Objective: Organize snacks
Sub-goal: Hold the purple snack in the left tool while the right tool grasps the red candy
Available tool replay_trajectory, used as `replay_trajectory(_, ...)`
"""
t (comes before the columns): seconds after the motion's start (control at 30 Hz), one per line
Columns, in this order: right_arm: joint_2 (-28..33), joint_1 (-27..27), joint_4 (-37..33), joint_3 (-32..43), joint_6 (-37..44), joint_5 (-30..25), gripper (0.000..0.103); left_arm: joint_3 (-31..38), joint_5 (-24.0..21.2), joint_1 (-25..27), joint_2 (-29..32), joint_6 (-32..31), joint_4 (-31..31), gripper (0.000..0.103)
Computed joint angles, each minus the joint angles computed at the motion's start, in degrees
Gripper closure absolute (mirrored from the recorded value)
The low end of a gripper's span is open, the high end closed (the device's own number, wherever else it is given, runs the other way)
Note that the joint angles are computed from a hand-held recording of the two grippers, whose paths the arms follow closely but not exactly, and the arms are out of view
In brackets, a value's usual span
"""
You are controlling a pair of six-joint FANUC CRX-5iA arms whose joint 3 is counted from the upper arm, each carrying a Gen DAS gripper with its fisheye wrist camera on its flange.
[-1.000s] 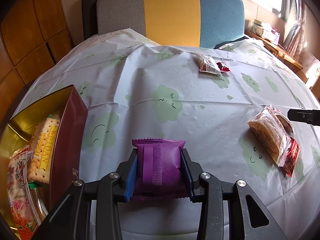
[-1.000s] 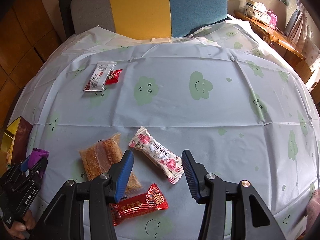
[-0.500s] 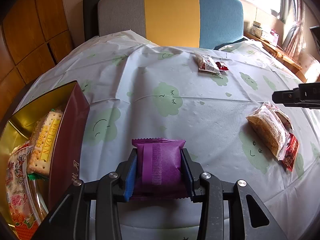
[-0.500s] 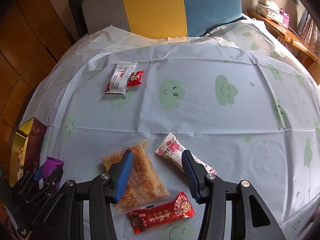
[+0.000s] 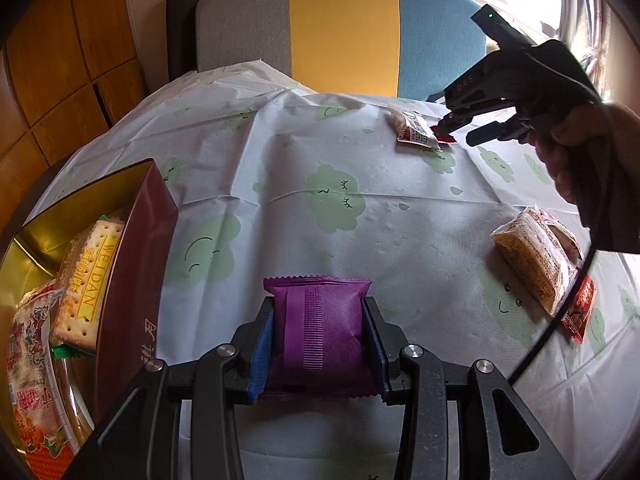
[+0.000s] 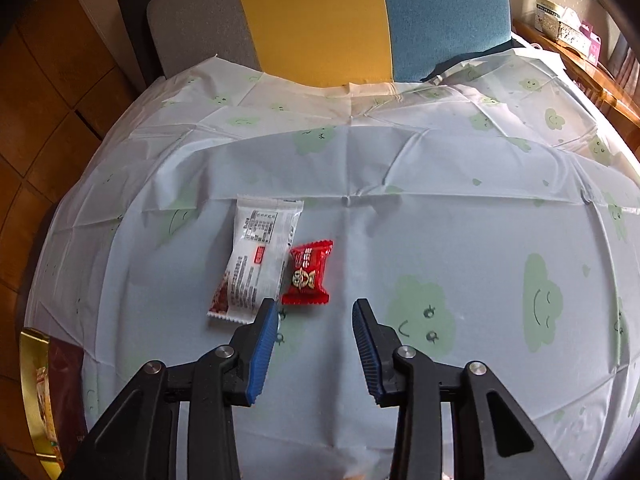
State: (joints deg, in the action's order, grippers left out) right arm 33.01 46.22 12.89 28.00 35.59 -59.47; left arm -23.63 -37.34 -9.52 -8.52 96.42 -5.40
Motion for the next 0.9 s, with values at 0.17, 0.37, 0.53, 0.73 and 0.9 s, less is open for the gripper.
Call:
replay_trajectory(0.17,5.24,-1.50,-0.51,6.71,1.73,-3.33,0.070,-0.41,0.10,0.73,0.03,-1.13,1.93,0.061)
replay_trajectory(0.37,6.64,-0.74,0.19,9.40,9.83,-7.96,0.087,-0.42,0.77,0.33,0.09,-0.06,0.61,0.061)
replay_trajectory(0.53,2.62,0.03,-0.80,3.92,10.01,-8.04,0.087,-0.62,1.25,-0.04,-0.12,0.55,-0.30,0.061)
replay_trajectory(0.73,-6.35,1.59,-0.13,-7.73,5.04,-2.59,0.087,-0.59,1.34,-0.27,-0.21,0.85,-0.92,0.061)
replay_trajectory(0.9,-14.84,3.90,2.08,-16.78,2.47,2.21,0.087,-0.46,1.09,-0.33,-0.20,0.97,-0.99,0.061)
